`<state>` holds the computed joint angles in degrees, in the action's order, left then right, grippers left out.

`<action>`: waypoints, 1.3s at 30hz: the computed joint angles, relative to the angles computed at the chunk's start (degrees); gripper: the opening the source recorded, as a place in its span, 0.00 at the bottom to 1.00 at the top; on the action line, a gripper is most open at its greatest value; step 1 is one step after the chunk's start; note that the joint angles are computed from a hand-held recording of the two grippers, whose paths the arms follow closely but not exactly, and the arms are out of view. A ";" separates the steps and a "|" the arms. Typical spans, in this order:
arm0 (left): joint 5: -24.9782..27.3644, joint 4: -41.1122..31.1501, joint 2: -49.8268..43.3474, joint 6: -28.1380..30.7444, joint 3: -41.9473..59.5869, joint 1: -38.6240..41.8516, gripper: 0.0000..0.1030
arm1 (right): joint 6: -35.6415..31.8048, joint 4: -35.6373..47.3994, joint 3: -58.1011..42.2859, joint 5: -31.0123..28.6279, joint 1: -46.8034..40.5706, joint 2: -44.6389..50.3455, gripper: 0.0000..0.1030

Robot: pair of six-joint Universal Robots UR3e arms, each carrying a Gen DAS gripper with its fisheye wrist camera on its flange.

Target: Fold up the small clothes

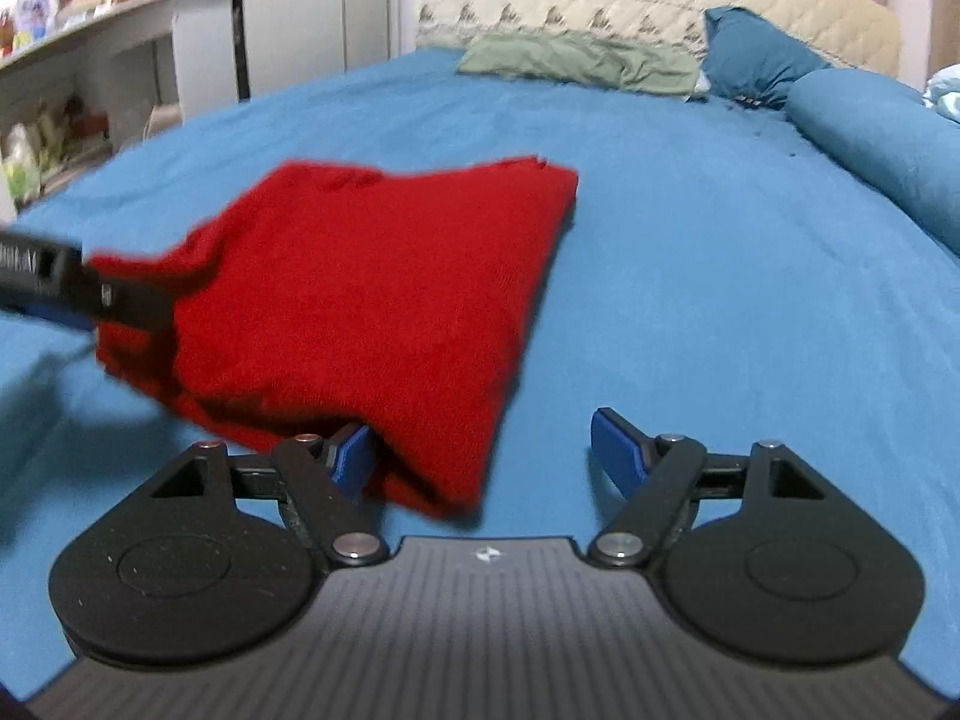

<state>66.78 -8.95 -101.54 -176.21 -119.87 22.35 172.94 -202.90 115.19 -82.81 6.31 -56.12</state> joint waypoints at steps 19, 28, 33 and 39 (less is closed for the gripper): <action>13.83 3.49 2.64 6.79 -2.91 -0.35 0.97 | -18.99 18.81 5.43 5.95 -10.52 -14.47 0.87; -0.87 -22.19 -7.33 6.35 24.78 -0.43 1.00 | -9.36 45.34 -17.39 19.98 -15.07 -14.11 1.00; -0.58 -25.47 -18.17 5.58 36.42 -3.19 0.93 | 1.71 53.49 -36.48 19.36 -11.77 -0.13 1.00; -3.26 -22.98 -23.71 1.94 37.86 -2.57 0.84 | 7.27 55.12 -44.86 20.65 -10.51 10.12 0.98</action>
<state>63.53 -31.93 -125.25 -174.27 -82.02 19.78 180.21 -147.78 70.32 -62.16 -4.21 -46.00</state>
